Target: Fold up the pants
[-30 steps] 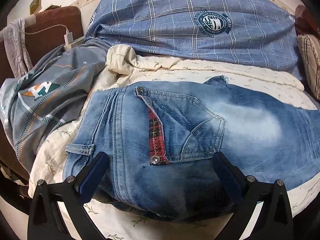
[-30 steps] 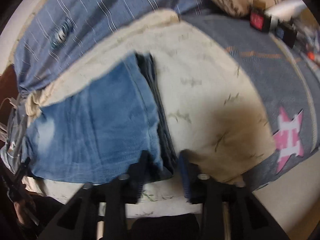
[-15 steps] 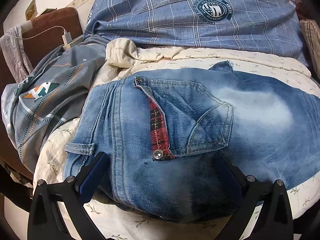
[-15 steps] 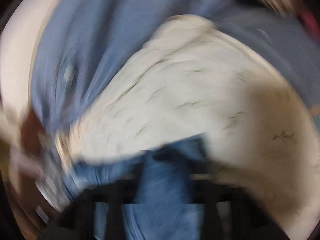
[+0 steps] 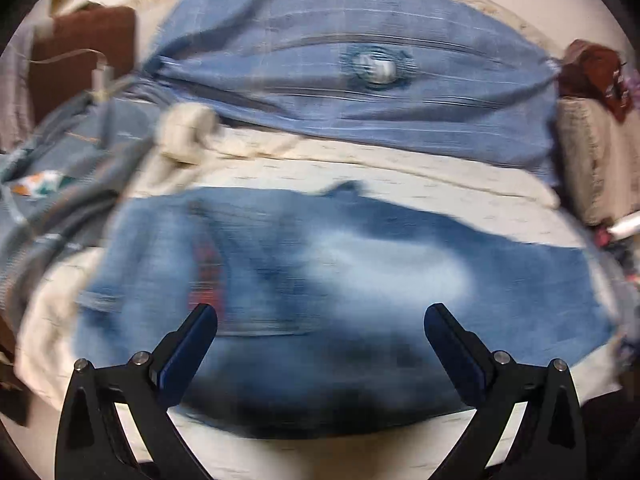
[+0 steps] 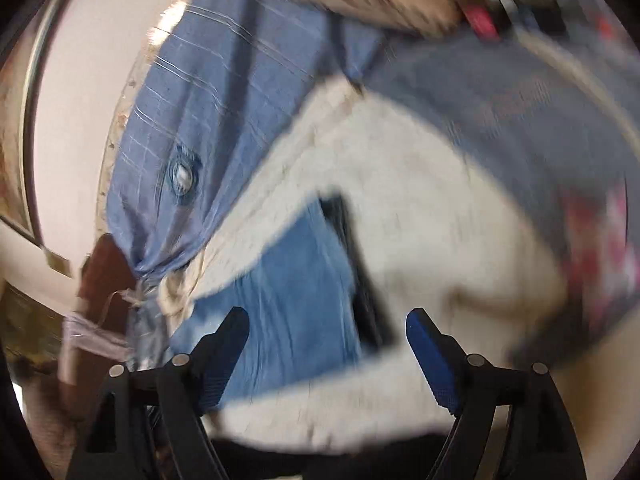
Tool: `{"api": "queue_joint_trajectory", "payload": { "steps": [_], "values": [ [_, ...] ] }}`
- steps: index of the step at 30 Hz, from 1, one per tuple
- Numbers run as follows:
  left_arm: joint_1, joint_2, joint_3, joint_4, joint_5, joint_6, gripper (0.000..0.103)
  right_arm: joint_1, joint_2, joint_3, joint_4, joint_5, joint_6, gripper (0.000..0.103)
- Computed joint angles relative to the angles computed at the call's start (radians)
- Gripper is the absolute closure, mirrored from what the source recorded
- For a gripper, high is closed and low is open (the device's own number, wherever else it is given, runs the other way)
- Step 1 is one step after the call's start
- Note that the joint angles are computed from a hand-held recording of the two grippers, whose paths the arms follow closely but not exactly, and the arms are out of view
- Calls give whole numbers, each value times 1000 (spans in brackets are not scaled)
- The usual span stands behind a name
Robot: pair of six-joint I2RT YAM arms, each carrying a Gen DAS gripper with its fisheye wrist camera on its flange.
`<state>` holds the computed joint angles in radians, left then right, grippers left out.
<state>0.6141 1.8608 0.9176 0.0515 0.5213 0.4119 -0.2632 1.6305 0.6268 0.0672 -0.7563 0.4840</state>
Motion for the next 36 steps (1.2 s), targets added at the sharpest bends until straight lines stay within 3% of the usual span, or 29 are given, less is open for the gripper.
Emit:
{"api": "queue_joint_trajectory", "payload": {
  "steps": [4,7,12,14,20,23,25,26,27,30,32,33,34,36],
  "values": [
    [-155,-11,-7,-61,-38,-47,0,31,129,8,109,-51,69,21],
    [-253,21,23,-107,-111,-75,0,55,196,38,134,-31,94,22],
    [-338,63,39,-87,-189,-96,0,80,211,50,197,-22,184,25],
    [-352,82,61,-101,-202,-98,0,101,215,96,101,36,130,28],
    [-355,83,67,-84,-203,-108,0,78,211,118,22,49,156,33],
    [-394,115,60,-42,-284,-87,0,94,218,140,1,67,147,34],
    [-422,152,81,-57,-379,-66,0,129,199,181,-102,149,84,57],
    [-420,148,82,-69,-381,-61,0,139,201,195,-130,172,71,70],
    [-416,120,63,-56,-384,-66,0,143,205,210,-154,180,56,72],
    [-393,57,23,-29,-333,-55,0,149,200,231,-194,200,36,73],
    [-411,96,40,-30,-375,-28,0,151,206,240,-202,201,43,70],
    [-439,158,58,-20,-453,3,0,148,210,237,-192,195,58,69],
    [-425,170,45,33,-411,7,0,141,215,233,-173,180,80,69],
    [-429,163,48,19,-425,5,0,147,212,237,-179,191,58,69]
  ]
}}
